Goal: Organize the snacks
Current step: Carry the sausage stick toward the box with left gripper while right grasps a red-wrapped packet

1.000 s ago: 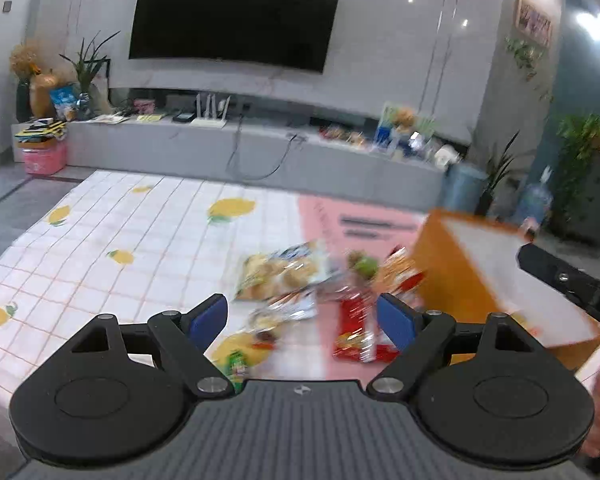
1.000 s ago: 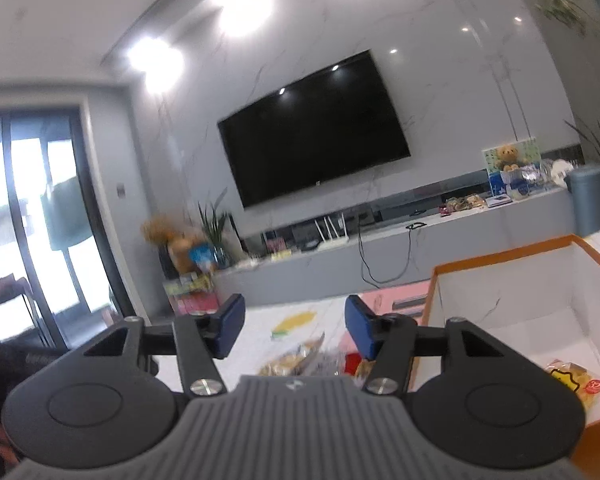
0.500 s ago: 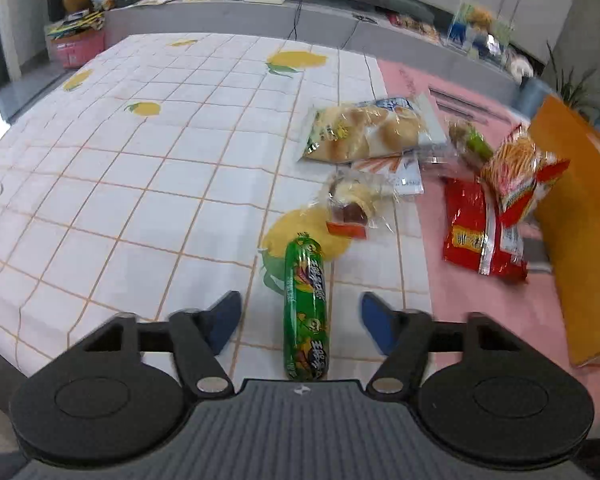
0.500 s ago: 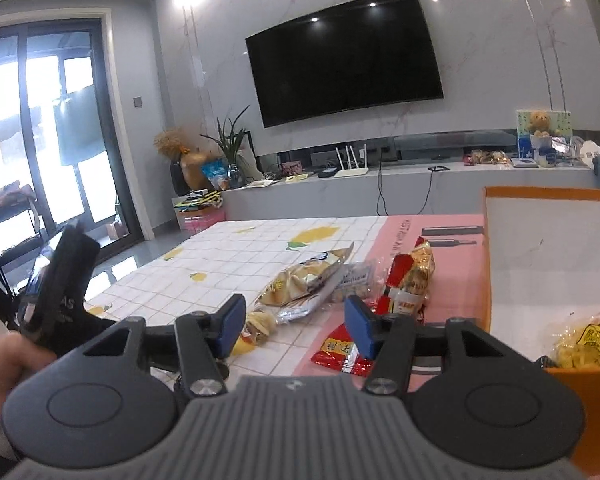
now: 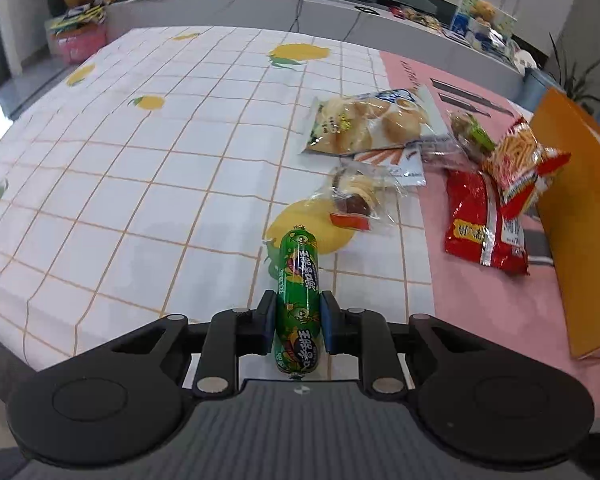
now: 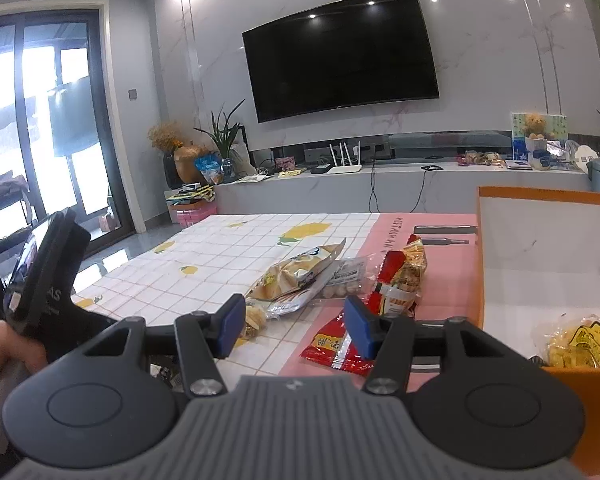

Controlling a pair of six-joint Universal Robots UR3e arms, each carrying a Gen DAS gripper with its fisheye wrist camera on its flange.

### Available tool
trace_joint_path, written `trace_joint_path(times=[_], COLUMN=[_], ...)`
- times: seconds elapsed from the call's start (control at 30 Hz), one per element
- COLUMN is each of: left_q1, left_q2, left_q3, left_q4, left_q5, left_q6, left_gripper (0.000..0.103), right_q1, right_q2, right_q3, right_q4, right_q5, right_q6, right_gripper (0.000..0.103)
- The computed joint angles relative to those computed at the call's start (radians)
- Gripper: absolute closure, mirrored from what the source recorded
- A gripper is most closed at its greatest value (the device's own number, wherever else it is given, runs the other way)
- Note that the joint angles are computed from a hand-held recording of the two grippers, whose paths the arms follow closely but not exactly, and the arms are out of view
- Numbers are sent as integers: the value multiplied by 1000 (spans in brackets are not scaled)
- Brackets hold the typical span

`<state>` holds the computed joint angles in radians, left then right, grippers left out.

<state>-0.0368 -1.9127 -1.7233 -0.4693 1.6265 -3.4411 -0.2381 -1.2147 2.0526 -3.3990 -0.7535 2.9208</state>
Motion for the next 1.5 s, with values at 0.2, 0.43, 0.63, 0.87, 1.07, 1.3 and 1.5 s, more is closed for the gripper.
trace_joint_path(times=[0.2, 0.43, 0.63, 0.87, 1.07, 1.3, 1.5], left_q1=[28, 92, 210, 316, 422, 454, 409], left_q2=[42, 146, 250, 294, 314, 320, 313], left_q3=[-30, -109, -169, -205, -237, -248, -252], left_q4=[25, 121, 164, 199, 216, 226, 288], left_q5=[-80, -158, -234, -289, -373, -413, -336], left_q6=[-6, -10, -25, -18, -63, -52, -12], left_gripper=[79, 79, 79, 79, 79, 79, 79], right_q1=[13, 69, 185, 370, 477, 536, 594], right_q2=[-25, 6, 46, 196, 364, 538, 652], right_q3=[49, 42, -67, -328, -622, -963, -1119], right_q4=[-10, -13, 81, 200, 311, 529, 578], right_q5=[-32, -124, -264, -399, -536, -651, -752], right_q6=[-69, -75, -33, 151, 289, 477, 398], right_gripper=[49, 49, 35, 27, 7, 3, 22])
